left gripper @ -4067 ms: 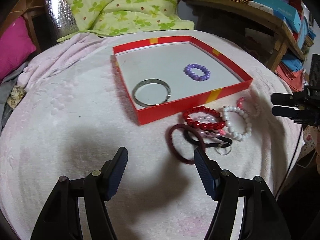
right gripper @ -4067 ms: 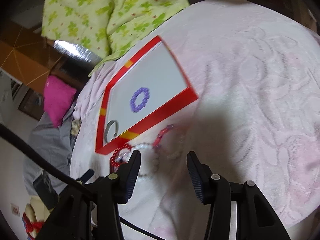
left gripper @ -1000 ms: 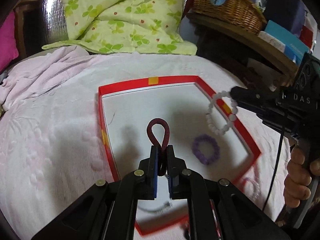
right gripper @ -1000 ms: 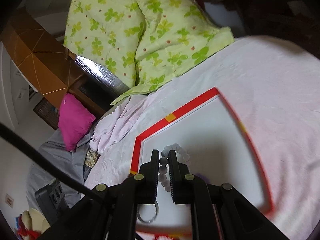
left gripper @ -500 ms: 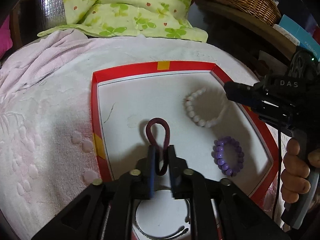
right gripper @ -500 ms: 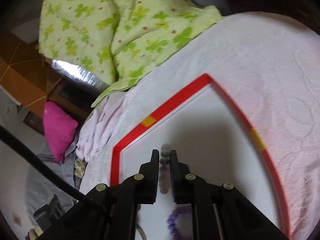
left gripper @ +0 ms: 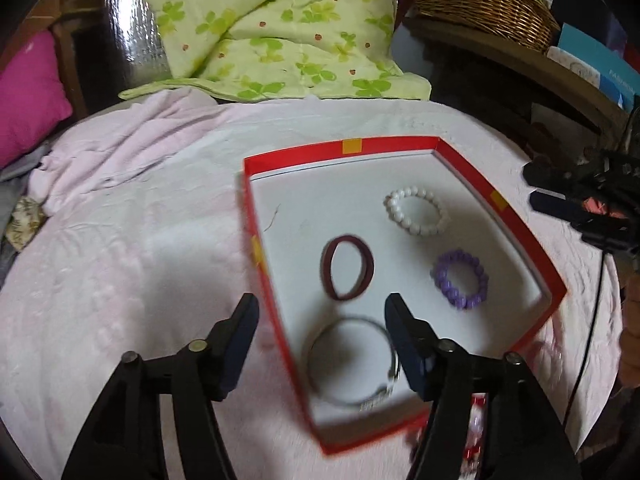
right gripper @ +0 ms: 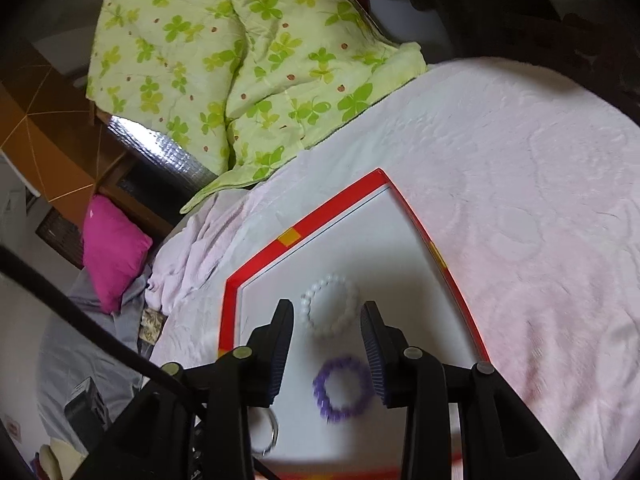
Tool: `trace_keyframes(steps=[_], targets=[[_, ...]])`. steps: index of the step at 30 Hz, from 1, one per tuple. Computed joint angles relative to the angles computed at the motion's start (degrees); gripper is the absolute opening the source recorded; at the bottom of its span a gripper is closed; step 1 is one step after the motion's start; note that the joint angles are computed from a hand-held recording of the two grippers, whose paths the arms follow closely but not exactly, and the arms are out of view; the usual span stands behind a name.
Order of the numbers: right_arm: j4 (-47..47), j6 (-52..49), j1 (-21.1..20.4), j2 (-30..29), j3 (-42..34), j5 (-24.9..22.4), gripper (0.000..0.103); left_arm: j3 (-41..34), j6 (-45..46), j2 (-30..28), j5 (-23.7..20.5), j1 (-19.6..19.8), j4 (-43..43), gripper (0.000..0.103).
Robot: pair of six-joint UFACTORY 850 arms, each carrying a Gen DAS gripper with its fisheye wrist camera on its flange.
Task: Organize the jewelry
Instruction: 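Drop the maroon hair tie into the box while the right tool drops the pearls in, then withdraw both open tools from the box toward the red beaded bracelet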
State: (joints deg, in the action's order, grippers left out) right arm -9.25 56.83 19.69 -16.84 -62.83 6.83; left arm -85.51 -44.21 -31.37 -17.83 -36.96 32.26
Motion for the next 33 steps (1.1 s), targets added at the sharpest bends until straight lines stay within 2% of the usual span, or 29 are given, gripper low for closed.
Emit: trace_keyframes(steps=[8, 11, 15, 18, 24, 28, 33], targets=[[22.5, -23.1, 3.8, 10.6, 10.7, 3.6, 0.038, 10.9, -22.4, 9.1, -1.7, -3.0, 24.4, 0.07], [26.1, -25.9, 5.7, 14.6, 15.3, 4.7, 0.038, 14.7, -29.3, 12.0, -3.6, -4.2, 30.7, 0.07], [39.3, -38.3, 9.0, 18.7, 20.3, 5.6, 0.038, 20.8, -38.3, 16.8, -5.0, -6.0, 36.7, 0.071], [41.9, -38.8, 10.6, 21.1, 23.5, 5.6, 0.038, 24.1, -42.4, 19.3, -5.8, -7.5, 39.0, 0.071], [52.0, -48.0, 13.2, 24.0, 26.7, 5.6, 0.038, 27.3, -46.1, 22.0, -7.9, -9.7, 42.4, 0.071], [53.9, -49.4, 13.0, 24.1, 26.9, 4.9, 0.038, 27.5, -47.0, 22.3, -8.6, -10.2, 43.9, 0.071], [50.3, -46.0, 12.2, 22.9, 26.3, 3.9, 0.038, 26.8, -46.4, 21.5, -8.7, -10.0, 43.5, 0.071]])
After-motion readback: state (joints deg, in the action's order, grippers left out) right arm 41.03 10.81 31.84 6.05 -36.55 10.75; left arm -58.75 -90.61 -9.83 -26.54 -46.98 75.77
